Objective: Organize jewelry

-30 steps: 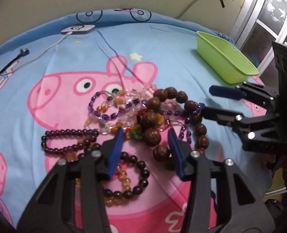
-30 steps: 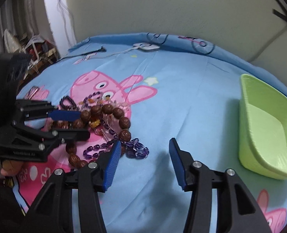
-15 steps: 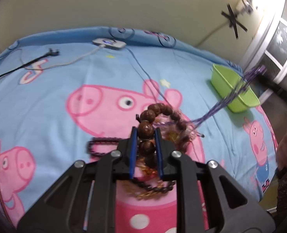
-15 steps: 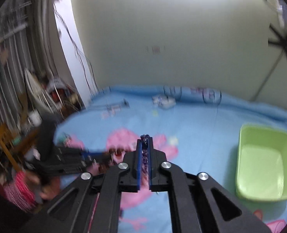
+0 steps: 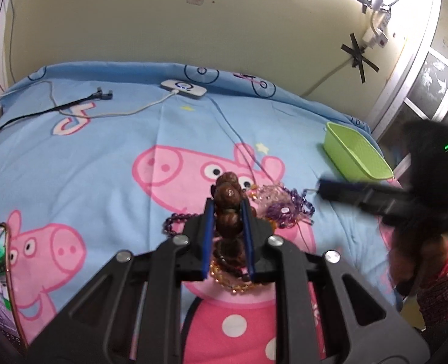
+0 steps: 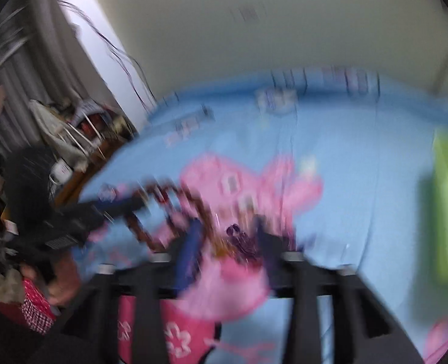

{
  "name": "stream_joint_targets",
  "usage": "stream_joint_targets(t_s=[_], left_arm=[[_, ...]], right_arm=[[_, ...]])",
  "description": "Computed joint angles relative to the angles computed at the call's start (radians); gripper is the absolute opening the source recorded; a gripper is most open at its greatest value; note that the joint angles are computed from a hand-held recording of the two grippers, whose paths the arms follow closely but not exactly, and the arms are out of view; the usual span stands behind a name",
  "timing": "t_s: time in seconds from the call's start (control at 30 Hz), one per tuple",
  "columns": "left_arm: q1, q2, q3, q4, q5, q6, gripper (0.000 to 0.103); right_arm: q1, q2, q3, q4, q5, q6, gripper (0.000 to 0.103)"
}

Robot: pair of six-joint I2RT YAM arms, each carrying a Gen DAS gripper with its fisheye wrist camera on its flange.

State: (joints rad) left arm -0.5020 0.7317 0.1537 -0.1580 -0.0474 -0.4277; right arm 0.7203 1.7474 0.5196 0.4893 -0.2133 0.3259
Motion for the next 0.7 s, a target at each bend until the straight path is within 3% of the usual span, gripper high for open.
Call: stream_joint_targets(t_s=[0.1,0.33,0.7], left_arm=[[-0.007,-0.002,-0.011,0.008,-0.002,-0.002,0.016],[0.002,-0.026,-0.011,0.002,0.005,0.008,0.016],[-0.023,-0.019,-0.009,0.000,-0.024,0.000,0.017]], right_arm=[[0.004,0.064,-0.024,0.040,-0.005,0.030,0.036],[0.033,-0.019,-0.067,0.126,0.021,0.017,0.036],[0.127,0.258,0.281,-0.036,0.006,-0.057,0.036]])
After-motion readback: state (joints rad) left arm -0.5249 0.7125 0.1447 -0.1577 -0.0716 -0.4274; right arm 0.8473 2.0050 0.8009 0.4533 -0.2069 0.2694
